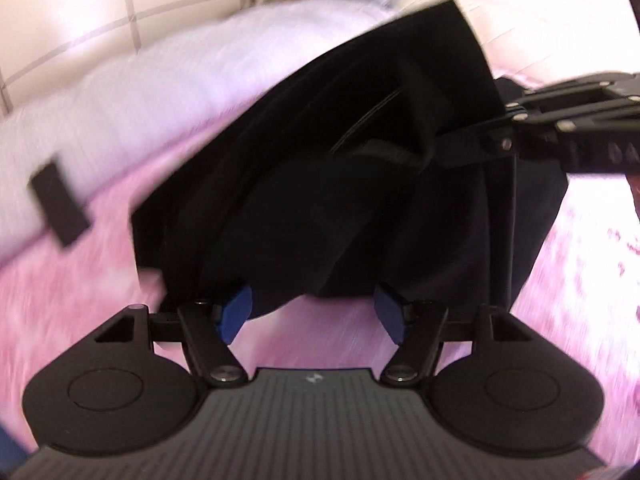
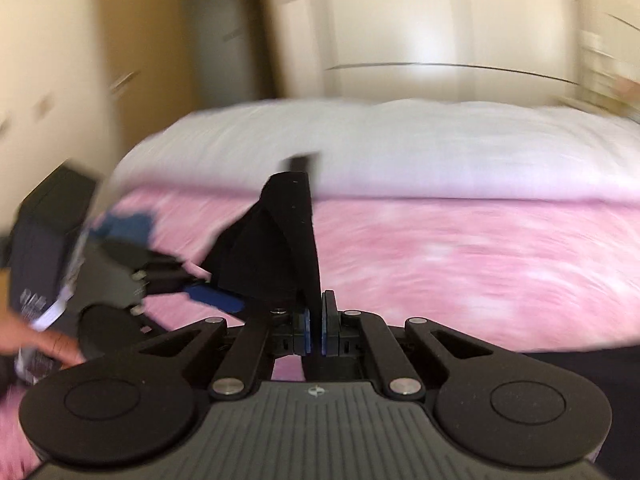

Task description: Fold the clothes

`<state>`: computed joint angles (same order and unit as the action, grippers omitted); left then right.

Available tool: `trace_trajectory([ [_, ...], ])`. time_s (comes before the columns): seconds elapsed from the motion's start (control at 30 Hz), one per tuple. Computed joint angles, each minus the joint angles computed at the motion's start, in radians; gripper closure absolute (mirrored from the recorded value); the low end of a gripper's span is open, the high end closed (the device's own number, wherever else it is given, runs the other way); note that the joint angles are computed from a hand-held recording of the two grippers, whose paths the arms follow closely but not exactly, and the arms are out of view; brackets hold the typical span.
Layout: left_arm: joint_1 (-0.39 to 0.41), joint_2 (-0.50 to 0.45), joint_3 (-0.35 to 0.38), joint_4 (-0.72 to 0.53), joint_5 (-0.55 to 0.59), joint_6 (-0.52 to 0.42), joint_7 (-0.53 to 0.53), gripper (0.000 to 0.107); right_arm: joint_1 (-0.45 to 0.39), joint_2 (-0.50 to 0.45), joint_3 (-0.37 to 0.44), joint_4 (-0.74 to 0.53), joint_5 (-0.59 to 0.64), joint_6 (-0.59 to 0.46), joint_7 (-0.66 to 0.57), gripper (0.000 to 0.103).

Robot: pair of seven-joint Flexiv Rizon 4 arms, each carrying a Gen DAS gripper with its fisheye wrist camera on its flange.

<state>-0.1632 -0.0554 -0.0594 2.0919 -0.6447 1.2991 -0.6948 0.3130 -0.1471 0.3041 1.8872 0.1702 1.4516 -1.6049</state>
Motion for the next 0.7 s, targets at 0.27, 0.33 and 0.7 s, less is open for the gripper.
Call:
trace_trajectory([
  [0.27, -0.061, -0.245, -0.054, -0.309, 0.230, -0.090, -0.215, 0.043, -0.153, 0.019, -0.139, 0.094, 0.056, -0.061, 0.344, 0.098],
  [0.33, -0.086, -0.305, -0.042, -0.386, 0.304, -0.144, -0.302, 0.043, -0.216, -0.018, -0.138, 0.070, 0.165, -0.160, 0.352, 0.093],
  [0.7, -0.153, -0.517, 0.017, -0.694, 0.539, -0.370, -0.581, 0.044, -0.332, -0.073, -0.113, -0.057, 0.506, -0.333, 0.164, 0.079],
])
